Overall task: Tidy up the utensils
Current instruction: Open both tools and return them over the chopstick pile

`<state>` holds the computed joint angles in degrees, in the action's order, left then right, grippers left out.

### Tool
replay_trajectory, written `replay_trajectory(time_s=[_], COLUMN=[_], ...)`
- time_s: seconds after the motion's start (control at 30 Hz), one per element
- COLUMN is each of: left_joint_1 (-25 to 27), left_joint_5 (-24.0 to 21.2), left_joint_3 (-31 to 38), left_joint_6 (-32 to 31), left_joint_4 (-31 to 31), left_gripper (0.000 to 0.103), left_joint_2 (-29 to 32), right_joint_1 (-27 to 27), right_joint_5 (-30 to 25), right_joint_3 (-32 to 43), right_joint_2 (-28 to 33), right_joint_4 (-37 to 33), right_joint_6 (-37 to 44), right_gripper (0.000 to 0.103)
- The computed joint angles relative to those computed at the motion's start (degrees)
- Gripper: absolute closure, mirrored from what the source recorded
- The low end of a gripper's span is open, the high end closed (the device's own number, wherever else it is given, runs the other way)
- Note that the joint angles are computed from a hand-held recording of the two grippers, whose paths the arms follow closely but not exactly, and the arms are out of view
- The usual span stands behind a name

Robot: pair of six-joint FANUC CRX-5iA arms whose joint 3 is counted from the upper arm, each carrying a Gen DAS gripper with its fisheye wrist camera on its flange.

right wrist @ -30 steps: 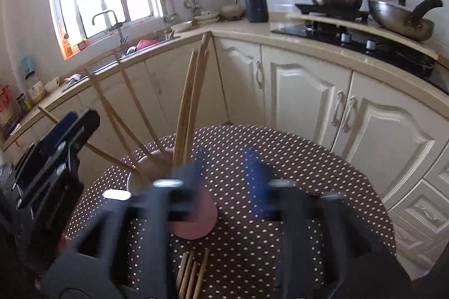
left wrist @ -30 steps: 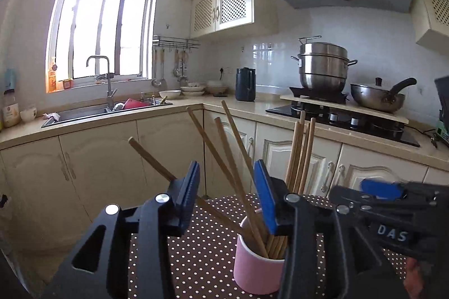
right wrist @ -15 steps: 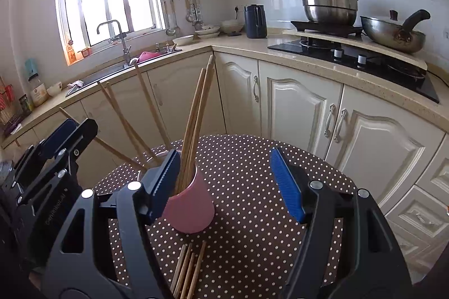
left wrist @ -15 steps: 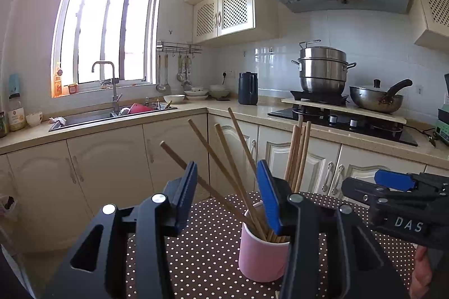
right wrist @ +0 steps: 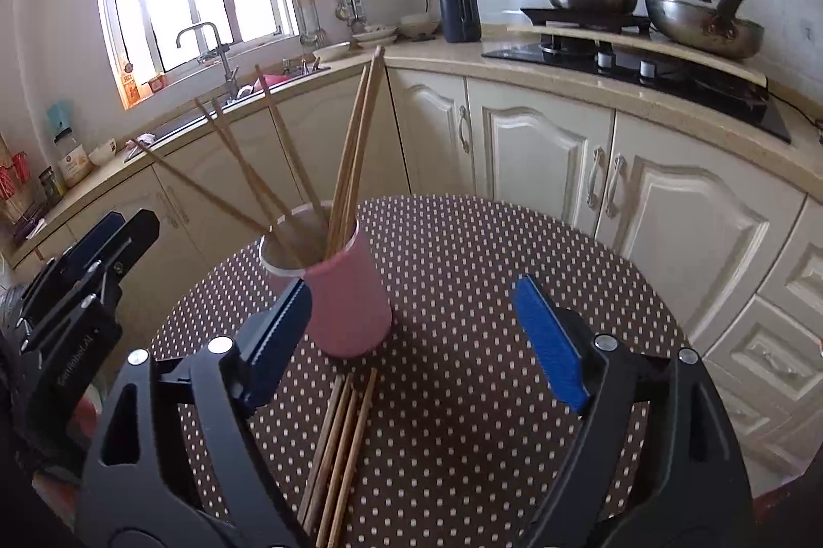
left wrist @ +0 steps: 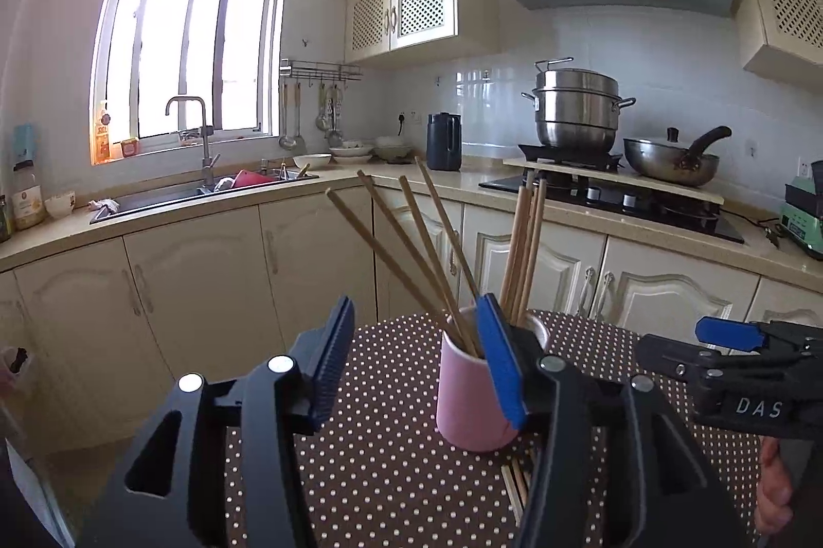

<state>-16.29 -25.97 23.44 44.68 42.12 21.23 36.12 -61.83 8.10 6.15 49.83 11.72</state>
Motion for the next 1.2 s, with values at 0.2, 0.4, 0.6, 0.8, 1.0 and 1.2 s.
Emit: replay_trajectory(time_s=[0.2, 0.4, 0.6, 0.8, 1.0, 1.2], left_joint_1=[0.46, 1.64, 3.06, 4.63, 5.41, 4.79], left_joint_5=[-1.45, -5.98, -15.16, -20.06, -23.94, -27.52], left_joint_3=[-6.23, -7.67, -4.54, -4.84, -1.46, 2.65], left_joint_6=[-5.74, -2.9, 0.97, 1.68, 8.28, 11.29], left_joint_4=[3.27, 0.1, -4.5, -0.28, -4.19, -8.74], left_gripper=[0.049, 0.04, 0.037, 0.034, 0.033, 0.033], left_joint_2=[-3.35, -4.83, -3.48, -1.82, 0.68, 3.32], right_joint_1=[0.97, 1.68, 1.2, 1.04, 0.42, 0.89], right_joint_5=[-0.77, -0.64, 0.5, -1.93, -2.27, -4.57], right_joint_3=[-2.27, -4.6, -4.15, -1.63, -0.93, 0.66], right_joint_2=[-1.03, -1.61, -0.61, 2.08, 3.17, 5.08], right_joint_4=[-1.82, -2.82, -9.17, -14.08, -17.21, -16.39], right_joint_6=[-1.69, -0.57, 2.19, 5.48, 6.46, 8.11], right_gripper=[0.018, 0.017, 0.017, 0.017, 0.016, 0.013])
